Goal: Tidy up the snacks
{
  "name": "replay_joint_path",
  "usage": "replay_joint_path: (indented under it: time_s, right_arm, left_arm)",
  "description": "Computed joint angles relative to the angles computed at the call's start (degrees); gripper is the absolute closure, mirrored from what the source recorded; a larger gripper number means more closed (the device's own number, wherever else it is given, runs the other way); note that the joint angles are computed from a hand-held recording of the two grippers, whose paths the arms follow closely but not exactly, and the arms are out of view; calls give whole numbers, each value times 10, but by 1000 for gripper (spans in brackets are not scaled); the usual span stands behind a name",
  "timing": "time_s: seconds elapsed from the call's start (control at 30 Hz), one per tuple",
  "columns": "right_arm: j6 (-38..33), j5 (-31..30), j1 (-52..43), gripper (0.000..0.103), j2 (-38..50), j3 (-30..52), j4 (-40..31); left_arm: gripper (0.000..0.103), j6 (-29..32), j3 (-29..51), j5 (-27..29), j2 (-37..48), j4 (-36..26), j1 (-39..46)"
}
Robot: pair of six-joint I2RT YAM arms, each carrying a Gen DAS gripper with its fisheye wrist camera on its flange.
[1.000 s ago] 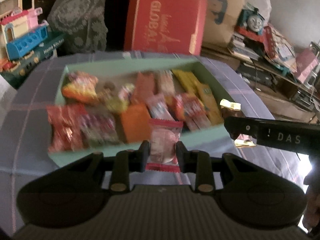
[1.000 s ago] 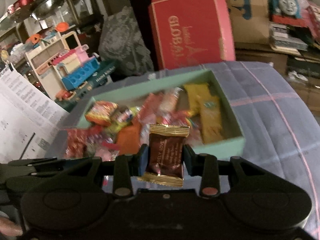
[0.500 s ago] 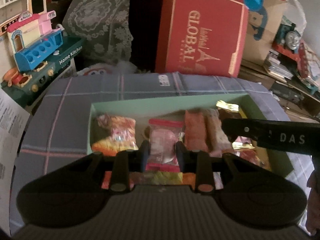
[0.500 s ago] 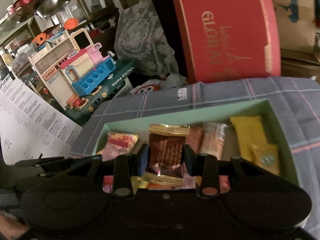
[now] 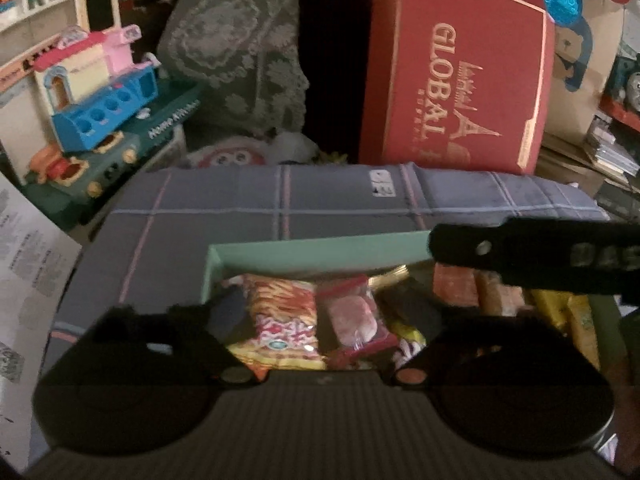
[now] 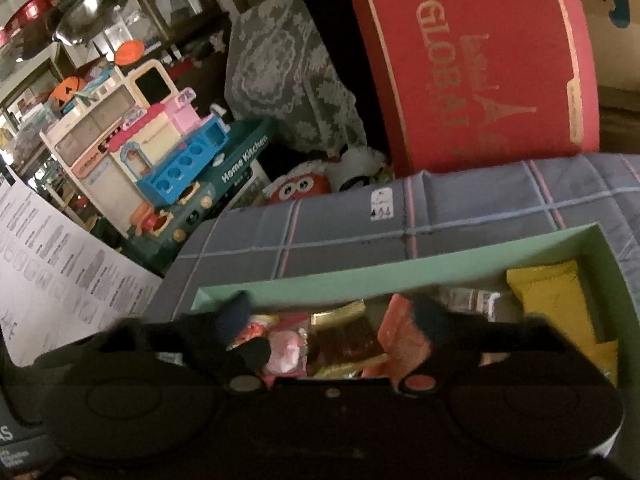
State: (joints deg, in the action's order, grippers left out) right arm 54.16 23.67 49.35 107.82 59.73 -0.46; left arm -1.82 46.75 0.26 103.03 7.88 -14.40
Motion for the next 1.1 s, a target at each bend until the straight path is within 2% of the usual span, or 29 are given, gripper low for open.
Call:
replay_joint_path:
  time_s: [0.13,0.5,0.7,0.87,1.1]
  right_arm:
    - [8,11,11,0,-19,-17,-8]
    - [71,50,70,0,-99,-63,-84]
    - [132,91,137,0,-150,-82,-157]
    - [189,132,212,0,-177,-81,-243]
    - [310,166,326,0,-184,-64,-364]
  left_arm:
    - [0,-6,-21,-8,-15,-3,-2]
    - [0,-34,-116,-2,-135,-49,-15]
    - [0,-46,-185,-4,-254,-95,-32]
    - [0,-38,-245,-21,-372,-153,-52]
    - [0,-56,-306,-18,-568,-281,-58]
